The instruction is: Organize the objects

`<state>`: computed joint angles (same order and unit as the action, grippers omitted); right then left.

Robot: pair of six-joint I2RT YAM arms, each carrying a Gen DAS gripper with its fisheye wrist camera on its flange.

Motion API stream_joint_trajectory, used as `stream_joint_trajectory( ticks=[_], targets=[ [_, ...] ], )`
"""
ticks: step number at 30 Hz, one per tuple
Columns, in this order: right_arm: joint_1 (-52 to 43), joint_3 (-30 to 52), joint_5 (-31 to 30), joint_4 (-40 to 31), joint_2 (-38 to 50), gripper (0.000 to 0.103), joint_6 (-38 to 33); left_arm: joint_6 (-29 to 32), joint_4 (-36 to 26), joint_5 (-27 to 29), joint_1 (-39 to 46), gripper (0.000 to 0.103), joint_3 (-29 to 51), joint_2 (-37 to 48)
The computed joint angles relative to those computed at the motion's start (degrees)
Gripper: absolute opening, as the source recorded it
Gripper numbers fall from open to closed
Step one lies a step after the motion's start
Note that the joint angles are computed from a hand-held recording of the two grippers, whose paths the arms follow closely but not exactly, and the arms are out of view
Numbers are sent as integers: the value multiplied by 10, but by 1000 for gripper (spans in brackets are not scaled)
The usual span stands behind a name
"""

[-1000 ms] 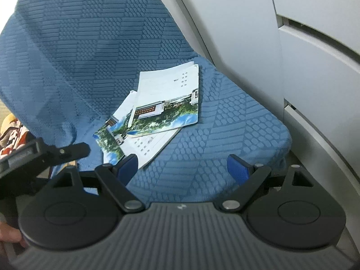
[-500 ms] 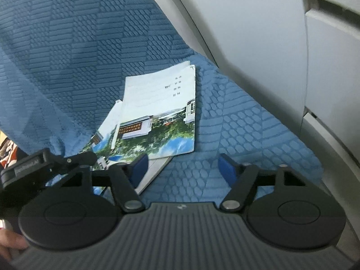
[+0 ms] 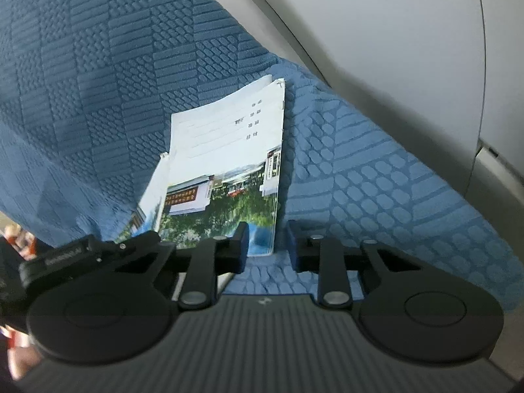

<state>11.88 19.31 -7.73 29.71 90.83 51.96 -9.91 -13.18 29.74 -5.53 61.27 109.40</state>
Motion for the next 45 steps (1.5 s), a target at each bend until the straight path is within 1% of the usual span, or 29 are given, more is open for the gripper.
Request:
stream_joint_trajectory(
  ticks=[1,2,4,6,8,10,12,16,17,18,20,22,23,24,25,28,29,30,32,35,37,39,42,45],
  targets=[
    [-9,-8,-19,26,7,24,12,-1,1,0,1,32,2,3],
    [-19,-20,-44,69,20,24,29,-1,-1,0,1,27,6,7],
    [-41,-36,-98,157,61,24,70,1,-5,7,2,25,12,13],
    [-46,-33,-120,193,90,24,90,-2,-7,19,3,25,17,19],
    [-42,-32,-125,216,108,24,105,-3,-9,25,2,24,21,22],
    [-44,-31,-150,267,145,24,138,-2,-10,25,0,23,23,23],
    [-44,-27,-161,286,164,24,160,-3,-8,26,-2,23,22,23],
    [-29,-18,-142,290,178,24,179,-5,-10,30,-2,23,20,21],
    [-27,-15,-140,291,181,16,186,-9,-12,31,-1,23,20,19],
    [-24,-14,-136,286,178,9,187,-12,-18,32,0,24,22,19],
    [-16,-18,-126,285,166,7,183,-13,-33,35,2,27,25,13],
    [-13,-24,-122,282,151,7,179,-10,-43,43,7,34,22,5],
    [-14,-27,-124,281,143,7,178,-9,-51,49,9,40,22,2],
    [-13,-29,-122,275,132,7,178,-10,-60,59,14,42,22,-1],
    [-12,-31,-121,265,118,7,177,-13,-67,73,18,42,22,-3],
    [-6,-37,-115,234,75,6,173,-30,-90,126,38,51,23,0],
    [-3,-40,-113,221,58,6,173,-41,-95,151,46,58,22,5],
    [0,-43,-111,212,43,6,174,-56,-103,191,58,60,23,16],
    [9,-49,-104,184,7,6,177,-71,-112,238,70,60,18,25],
    [24,-54,-91,124,-55,6,186,-88,-114,256,77,60,-2,11],
    [32,-64,-87,102,-93,6,198,-102,-115,271,80,60,-13,7],
    [40,-75,-83,68,-141,6,203,-113,-112,274,80,60,-24,3],
    [53,-85,-75,7,-218,6,212,-133,-100,266,80,60,-46,-5],
    [64,-96,-68,-63,-298,6,220,-139,-92,270,89,57,-75,-13]
  ],
)
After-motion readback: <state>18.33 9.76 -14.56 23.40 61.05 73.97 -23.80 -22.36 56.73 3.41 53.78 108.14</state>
